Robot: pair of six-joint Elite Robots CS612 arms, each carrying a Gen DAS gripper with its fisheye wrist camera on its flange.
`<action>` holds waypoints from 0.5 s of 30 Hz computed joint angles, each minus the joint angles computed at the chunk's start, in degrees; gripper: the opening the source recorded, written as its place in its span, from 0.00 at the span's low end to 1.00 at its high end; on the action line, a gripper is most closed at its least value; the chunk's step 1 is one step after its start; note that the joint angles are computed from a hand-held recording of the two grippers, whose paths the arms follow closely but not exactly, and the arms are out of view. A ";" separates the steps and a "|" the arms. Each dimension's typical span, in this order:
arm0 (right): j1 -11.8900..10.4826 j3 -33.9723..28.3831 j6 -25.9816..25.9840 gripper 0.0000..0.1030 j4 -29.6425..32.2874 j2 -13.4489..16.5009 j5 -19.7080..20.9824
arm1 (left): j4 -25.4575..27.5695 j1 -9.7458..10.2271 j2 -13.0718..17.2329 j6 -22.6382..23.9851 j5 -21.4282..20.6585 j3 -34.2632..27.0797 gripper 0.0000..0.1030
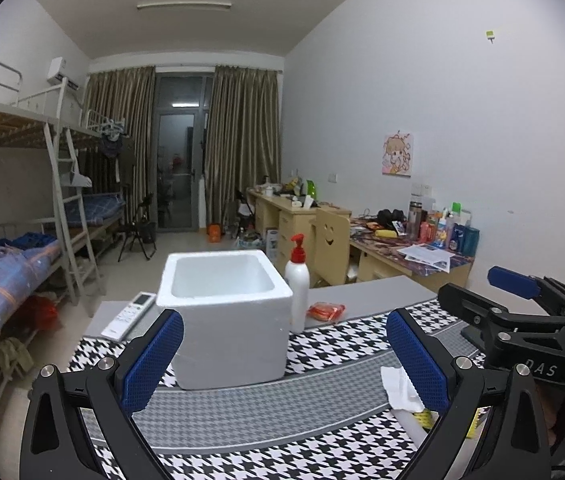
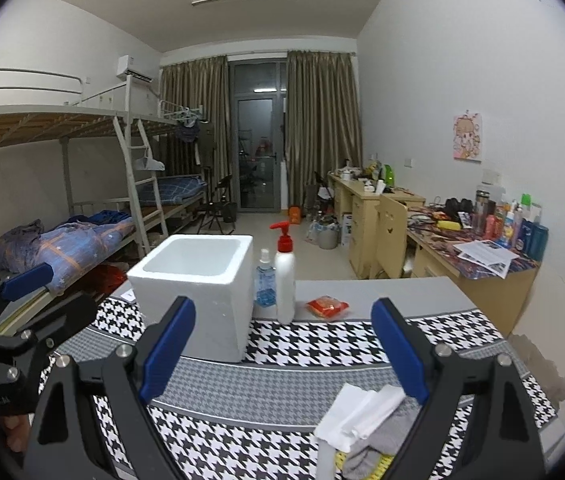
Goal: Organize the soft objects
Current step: 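Withdraw both tools from the foam box back over the table items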
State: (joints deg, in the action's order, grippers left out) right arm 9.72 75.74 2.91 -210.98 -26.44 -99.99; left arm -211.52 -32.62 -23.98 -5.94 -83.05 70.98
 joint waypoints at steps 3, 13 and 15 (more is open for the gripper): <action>0.10 0.71 0.43 0.90 -0.49 0.01 -1.71 | 0.99 0.05 0.36 -0.46 -1.96 -0.33 0.99; -0.61 3.78 1.53 0.90 -3.05 -0.51 -4.10 | 2.57 -1.09 1.49 -0.68 -3.55 -1.57 0.99; -0.88 4.42 1.88 0.90 -3.74 -0.58 -4.38 | 2.87 -1.33 1.66 -0.25 -4.06 -1.74 0.99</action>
